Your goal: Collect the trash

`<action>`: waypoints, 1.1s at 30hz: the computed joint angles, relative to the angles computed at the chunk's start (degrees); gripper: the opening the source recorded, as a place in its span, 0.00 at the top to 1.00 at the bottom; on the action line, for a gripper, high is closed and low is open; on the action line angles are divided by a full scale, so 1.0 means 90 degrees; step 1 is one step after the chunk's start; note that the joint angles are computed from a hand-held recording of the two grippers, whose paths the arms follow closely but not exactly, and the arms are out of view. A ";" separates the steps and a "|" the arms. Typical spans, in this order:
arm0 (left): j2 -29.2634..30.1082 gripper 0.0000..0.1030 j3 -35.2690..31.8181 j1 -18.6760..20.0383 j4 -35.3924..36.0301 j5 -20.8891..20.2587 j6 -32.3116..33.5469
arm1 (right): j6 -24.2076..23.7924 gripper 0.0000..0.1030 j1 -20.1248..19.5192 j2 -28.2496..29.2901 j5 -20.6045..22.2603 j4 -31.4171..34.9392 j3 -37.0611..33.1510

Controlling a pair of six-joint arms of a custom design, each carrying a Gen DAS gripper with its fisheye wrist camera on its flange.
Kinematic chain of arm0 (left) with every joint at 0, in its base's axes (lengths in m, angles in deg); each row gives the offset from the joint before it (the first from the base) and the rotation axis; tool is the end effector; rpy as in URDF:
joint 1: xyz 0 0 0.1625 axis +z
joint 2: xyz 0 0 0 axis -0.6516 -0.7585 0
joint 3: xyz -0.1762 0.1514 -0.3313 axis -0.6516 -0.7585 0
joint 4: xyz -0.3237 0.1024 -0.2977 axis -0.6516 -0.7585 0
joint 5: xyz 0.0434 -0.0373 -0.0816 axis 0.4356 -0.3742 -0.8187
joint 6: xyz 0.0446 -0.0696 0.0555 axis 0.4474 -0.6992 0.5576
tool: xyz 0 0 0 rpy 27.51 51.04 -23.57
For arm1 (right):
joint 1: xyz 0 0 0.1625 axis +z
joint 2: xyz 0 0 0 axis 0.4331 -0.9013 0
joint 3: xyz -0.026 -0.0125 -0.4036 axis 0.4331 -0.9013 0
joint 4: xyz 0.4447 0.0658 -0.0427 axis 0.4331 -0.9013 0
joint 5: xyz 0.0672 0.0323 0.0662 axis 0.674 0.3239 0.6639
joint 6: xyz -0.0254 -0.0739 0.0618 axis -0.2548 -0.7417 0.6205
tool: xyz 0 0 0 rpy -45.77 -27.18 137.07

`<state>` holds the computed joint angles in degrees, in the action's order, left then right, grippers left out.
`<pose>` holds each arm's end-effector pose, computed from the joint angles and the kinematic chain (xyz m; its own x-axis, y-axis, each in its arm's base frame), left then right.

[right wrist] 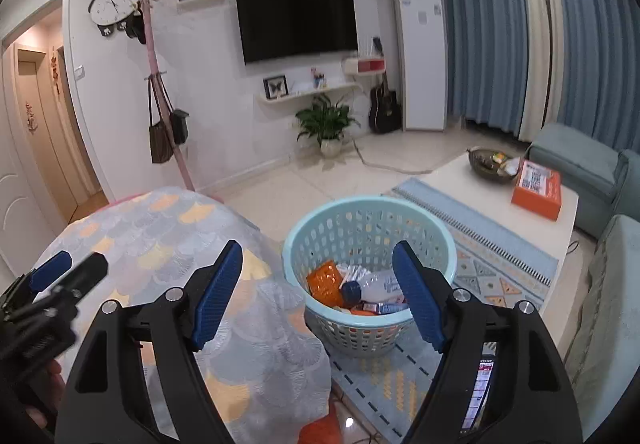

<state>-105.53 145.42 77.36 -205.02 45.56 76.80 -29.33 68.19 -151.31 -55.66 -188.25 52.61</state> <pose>-0.2017 -0.4233 0.0717 -0.7719 0.0594 -0.6329 0.5839 0.4599 -0.6690 0.1232 -0.3939 0.1645 -0.7829 0.0043 0.6221 -0.5379 0.4978 -0.6804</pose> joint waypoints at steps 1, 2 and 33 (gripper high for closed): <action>0.0083 0.17 0.0014 -0.0030 -0.0278 0.0103 0.0179 | -0.0026 0.29 0.0028 0.0048 -0.0017 -0.0122 0.0011; 0.0210 0.17 -0.0011 -0.0045 -0.0654 0.0192 0.0427 | -0.0071 0.29 0.0083 0.0148 -0.0080 -0.0348 0.0026; 0.0261 0.10 0.0254 -0.0035 -0.1017 0.0111 0.0629 | -0.0310 0.28 -0.0040 0.0989 -0.0319 -0.1372 -0.0084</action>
<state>-103.18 147.71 77.04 -214.18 46.55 82.46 -32.12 67.84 -142.41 -58.53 -200.60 51.85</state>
